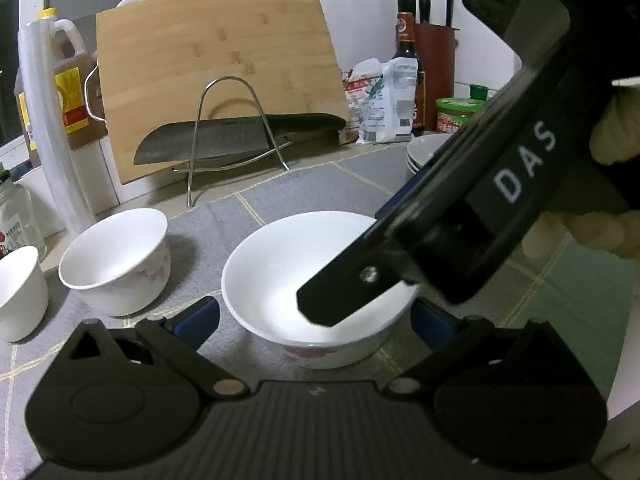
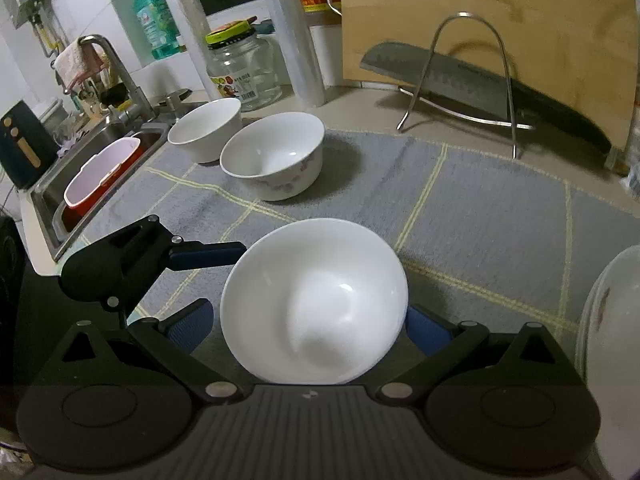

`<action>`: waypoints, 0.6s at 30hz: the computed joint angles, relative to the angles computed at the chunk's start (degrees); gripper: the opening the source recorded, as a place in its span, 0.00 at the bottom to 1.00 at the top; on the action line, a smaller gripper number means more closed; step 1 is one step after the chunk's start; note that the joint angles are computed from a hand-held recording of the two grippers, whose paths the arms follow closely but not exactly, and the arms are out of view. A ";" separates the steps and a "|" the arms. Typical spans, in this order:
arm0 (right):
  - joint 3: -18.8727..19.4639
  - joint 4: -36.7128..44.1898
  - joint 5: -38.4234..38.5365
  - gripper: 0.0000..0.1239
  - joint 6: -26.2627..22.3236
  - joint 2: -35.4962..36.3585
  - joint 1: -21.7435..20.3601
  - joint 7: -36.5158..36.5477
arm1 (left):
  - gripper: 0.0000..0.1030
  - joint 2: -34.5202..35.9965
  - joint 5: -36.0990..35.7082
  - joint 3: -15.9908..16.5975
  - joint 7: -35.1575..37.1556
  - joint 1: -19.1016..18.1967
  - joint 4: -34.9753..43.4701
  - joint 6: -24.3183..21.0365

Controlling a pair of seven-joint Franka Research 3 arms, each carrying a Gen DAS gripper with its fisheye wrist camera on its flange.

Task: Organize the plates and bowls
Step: 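Carry the held white bowl with the right gripper toward another white bowl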

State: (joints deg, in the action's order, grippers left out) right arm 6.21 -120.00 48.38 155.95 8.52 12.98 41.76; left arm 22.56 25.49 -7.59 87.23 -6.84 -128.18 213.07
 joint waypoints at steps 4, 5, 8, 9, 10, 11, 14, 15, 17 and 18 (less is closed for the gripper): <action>-0.06 -1.64 -1.00 0.83 2.83 -1.52 0.51 -1.44 | 0.97 -1.05 0.40 0.16 0.18 0.42 -1.40 -0.03; -0.14 -1.93 -1.37 0.83 3.26 -1.79 0.60 -1.42 | 0.97 -1.53 0.83 0.04 -0.22 0.83 -1.94 -0.20; -0.51 -2.57 -2.34 0.83 4.16 -2.31 0.71 -0.47 | 0.98 -3.13 1.97 -0.27 -1.75 2.05 -3.60 -0.65; -0.64 -2.80 -2.81 0.83 4.43 -2.49 0.74 0.02 | 0.98 -3.93 2.20 -0.33 -2.49 2.48 -4.30 -1.14; -0.71 -2.97 -3.26 0.83 4.79 -2.61 0.80 0.38 | 0.98 -4.57 2.53 -0.43 -3.38 3.00 -4.78 -1.54; -0.75 -3.25 -3.62 0.83 5.32 -2.83 0.85 0.54 | 0.99 -5.25 3.19 -0.67 -4.81 3.85 -5.33 -1.73; -0.71 -3.46 -4.75 0.83 6.97 -3.01 1.08 0.40 | 0.99 -6.97 3.95 -0.73 -8.66 5.53 -6.33 -2.60; -0.63 -3.31 -4.85 0.83 7.53 -2.90 1.11 -0.01 | 0.99 -7.33 3.36 -0.38 -8.94 5.52 -6.47 -2.63; -0.38 -2.21 -4.82 0.83 7.73 -2.21 1.03 -1.29 | 0.99 -7.52 0.04 1.18 -6.76 4.30 -6.42 -2.36; -0.23 -1.45 -4.74 0.83 7.72 -1.67 0.97 -1.86 | 0.99 -7.46 -2.31 2.03 -4.96 3.36 -6.25 -2.36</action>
